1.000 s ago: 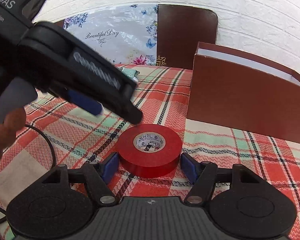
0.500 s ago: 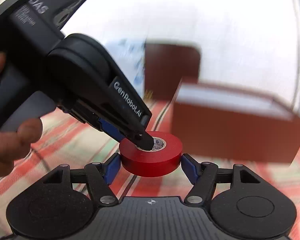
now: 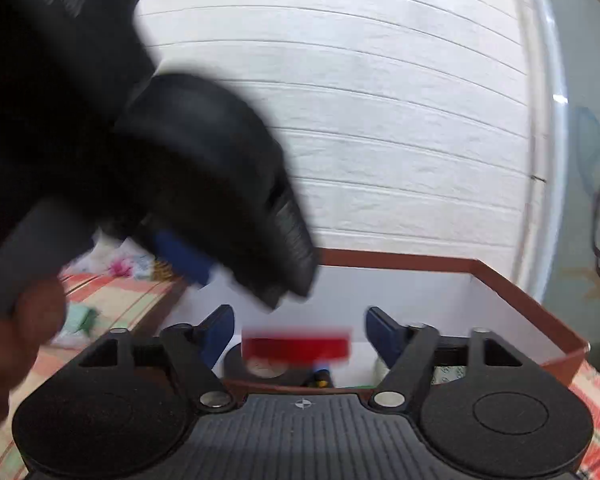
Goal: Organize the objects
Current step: 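Carry the red tape roll into the brown box and open the right tool, then withdraw the right tool from the brown box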
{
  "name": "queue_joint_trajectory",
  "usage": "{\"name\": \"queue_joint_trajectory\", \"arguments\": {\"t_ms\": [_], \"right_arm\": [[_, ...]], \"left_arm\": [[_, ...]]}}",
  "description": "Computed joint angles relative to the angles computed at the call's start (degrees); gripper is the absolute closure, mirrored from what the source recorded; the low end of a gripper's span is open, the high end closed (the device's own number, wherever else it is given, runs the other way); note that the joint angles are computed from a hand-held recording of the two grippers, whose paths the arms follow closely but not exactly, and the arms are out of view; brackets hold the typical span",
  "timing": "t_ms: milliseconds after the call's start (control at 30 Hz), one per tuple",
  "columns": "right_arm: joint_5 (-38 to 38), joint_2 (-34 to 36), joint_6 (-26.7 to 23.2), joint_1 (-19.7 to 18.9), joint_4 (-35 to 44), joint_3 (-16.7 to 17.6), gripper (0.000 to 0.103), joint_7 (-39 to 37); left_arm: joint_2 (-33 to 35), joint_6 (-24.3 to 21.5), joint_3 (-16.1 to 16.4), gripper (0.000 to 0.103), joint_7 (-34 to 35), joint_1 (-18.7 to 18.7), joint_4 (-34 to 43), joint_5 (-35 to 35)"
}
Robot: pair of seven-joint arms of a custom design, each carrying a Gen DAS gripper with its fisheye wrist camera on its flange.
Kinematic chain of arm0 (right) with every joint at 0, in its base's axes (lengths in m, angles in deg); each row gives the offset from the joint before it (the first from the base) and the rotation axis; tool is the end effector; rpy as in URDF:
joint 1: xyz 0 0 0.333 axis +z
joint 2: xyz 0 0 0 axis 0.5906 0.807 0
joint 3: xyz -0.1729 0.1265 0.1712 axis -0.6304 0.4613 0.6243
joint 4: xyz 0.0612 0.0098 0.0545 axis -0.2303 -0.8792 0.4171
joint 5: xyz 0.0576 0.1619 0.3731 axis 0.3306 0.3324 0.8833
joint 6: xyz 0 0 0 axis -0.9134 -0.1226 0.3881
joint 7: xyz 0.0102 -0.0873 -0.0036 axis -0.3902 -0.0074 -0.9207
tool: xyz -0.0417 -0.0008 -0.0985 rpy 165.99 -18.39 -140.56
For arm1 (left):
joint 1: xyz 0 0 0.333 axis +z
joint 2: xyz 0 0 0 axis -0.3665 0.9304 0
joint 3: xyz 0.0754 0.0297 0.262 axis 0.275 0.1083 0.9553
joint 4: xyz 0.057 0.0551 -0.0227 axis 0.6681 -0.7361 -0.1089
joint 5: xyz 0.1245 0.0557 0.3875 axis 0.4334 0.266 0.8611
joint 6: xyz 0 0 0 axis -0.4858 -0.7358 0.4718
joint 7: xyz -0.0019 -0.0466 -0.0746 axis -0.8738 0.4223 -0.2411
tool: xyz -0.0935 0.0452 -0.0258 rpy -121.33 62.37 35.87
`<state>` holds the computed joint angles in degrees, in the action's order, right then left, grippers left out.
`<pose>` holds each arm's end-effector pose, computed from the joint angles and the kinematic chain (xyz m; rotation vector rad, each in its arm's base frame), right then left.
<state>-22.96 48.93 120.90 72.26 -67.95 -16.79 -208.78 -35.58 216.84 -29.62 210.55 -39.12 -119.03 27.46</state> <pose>0.3958 0.3600 0.3723 -1.0480 1.7671 -1.5121 0.4822 -0.2040 0.4898 -0.8221 2.4274 -1.1372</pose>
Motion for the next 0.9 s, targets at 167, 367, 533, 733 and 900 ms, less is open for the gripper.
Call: {"name": "queue_joint_trajectory", "arguments": {"t_ms": [167,367,533,733,900], "right_arm": [[-2.5,-1.2,-0.4,0.4,-3.3,0.9,0.028,5.9],[-0.7,1.3,-6.7,2.7,-0.7,2.2,0.027,4.3],[-0.5,4.6,-15.5,7.7,1.5,3.9,0.026,4.2],[3.8,3.1,-6.4,10.2,1.0,3.7,0.027,4.1],[7.9,0.8,0.8,9.1,-0.1,3.0,0.027,4.0]], "left_arm": [[-2.2,0.9,1.1,0.048,5.7,-1.0,-3.1,-4.1],[-7.7,-1.5,2.2,0.042,5.6,-0.7,-7.2,-3.4],[-13.8,-4.7,4.5,0.039,6.5,-0.6,-11.2,-4.1],[-17.6,-5.6,4.5,0.039,2.9,2.6,-15.5,0.4],[-16.9,-4.4,3.7,0.038,-1.8,6.0,-17.4,5.8]]}}
